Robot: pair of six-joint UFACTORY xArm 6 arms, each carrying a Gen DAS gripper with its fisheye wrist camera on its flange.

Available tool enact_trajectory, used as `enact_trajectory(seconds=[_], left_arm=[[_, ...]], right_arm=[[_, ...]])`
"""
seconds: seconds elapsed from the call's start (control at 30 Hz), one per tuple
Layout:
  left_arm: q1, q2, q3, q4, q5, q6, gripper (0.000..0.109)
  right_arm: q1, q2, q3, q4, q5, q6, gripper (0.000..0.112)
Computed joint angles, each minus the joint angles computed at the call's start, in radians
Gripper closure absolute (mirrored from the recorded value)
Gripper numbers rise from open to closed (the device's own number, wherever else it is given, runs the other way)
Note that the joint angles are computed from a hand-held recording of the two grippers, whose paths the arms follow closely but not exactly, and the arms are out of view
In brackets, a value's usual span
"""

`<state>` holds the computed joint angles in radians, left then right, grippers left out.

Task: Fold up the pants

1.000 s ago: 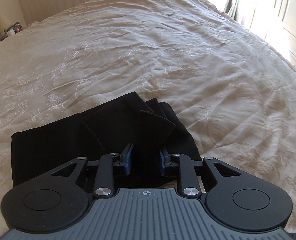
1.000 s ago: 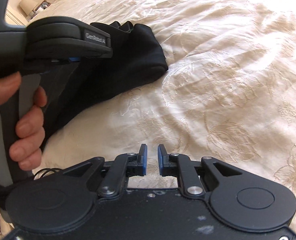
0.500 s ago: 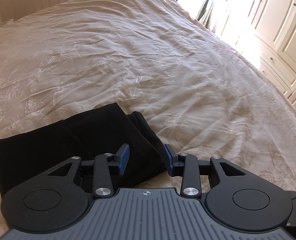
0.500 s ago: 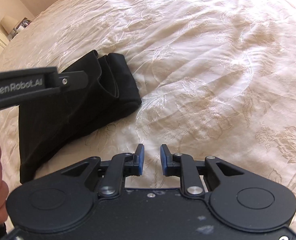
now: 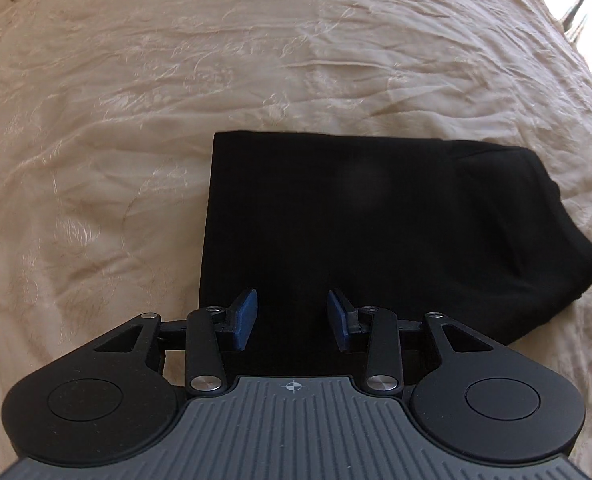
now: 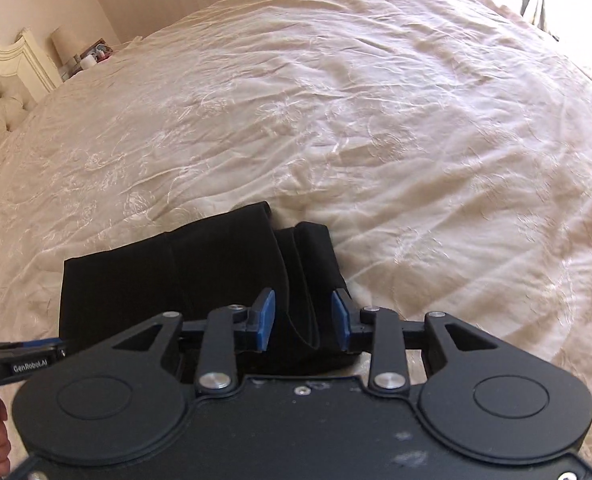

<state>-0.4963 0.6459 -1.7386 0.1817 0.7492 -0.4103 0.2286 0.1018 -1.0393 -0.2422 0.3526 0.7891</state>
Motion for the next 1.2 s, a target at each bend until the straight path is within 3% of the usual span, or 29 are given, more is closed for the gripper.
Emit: enact_trajectory(seconds=[0.17, 0.37, 0.47, 0.5, 0.6, 0.67, 0.77, 0.83, 0.9, 1.2], left_arm=[[-0.002, 0.015, 0.019, 0.013, -0.018, 0.091, 0.069], [-0.002, 0.01, 0.021, 0.013, -0.021, 0.107, 0.068], [0.001, -0.018, 0.047, 0.022, -0.031, 0.08, 0.068], [-0.001, -0.031, 0.059, 0.045, -0.039, 0.059, 0.068], [-0.005, -0.077, 0.112, 0.115, -0.094, 0.014, 0.068], [-0.005, -0.09, 0.12, 0.11, -0.101, 0.014, 0.068], [-0.004, -0.075, 0.087, 0.051, -0.067, 0.039, 0.068], [-0.003, -0.066, 0.061, 0.029, -0.033, 0.043, 0.068], [0.0, -0.053, 0.03, 0.01, 0.007, 0.049, 0.068], [0.009, -0.01, -0.042, -0.046, 0.079, 0.06, 0.068]], right_arm=[[0.004, 0.148, -0.156, 0.094, 0.05, -0.157, 0.077], [0.01, 0.24, -0.244, 0.222, 0.086, -0.315, 0.078], [0.024, 0.233, -0.251, 0.117, 0.112, -0.258, 0.09], [0.031, 0.216, -0.245, 0.075, 0.113, -0.25, 0.104], [0.037, 0.149, -0.199, -0.01, 0.086, -0.199, 0.105], [0.034, 0.141, -0.189, -0.056, 0.123, -0.137, 0.105], [0.019, 0.17, -0.183, 0.031, 0.156, -0.152, 0.101], [0.007, 0.163, -0.158, 0.076, 0.119, -0.142, 0.092], [-0.004, 0.151, -0.142, 0.07, 0.093, -0.097, 0.072], [-0.022, 0.2, -0.17, 0.367, 0.112, -0.339, 0.07]])
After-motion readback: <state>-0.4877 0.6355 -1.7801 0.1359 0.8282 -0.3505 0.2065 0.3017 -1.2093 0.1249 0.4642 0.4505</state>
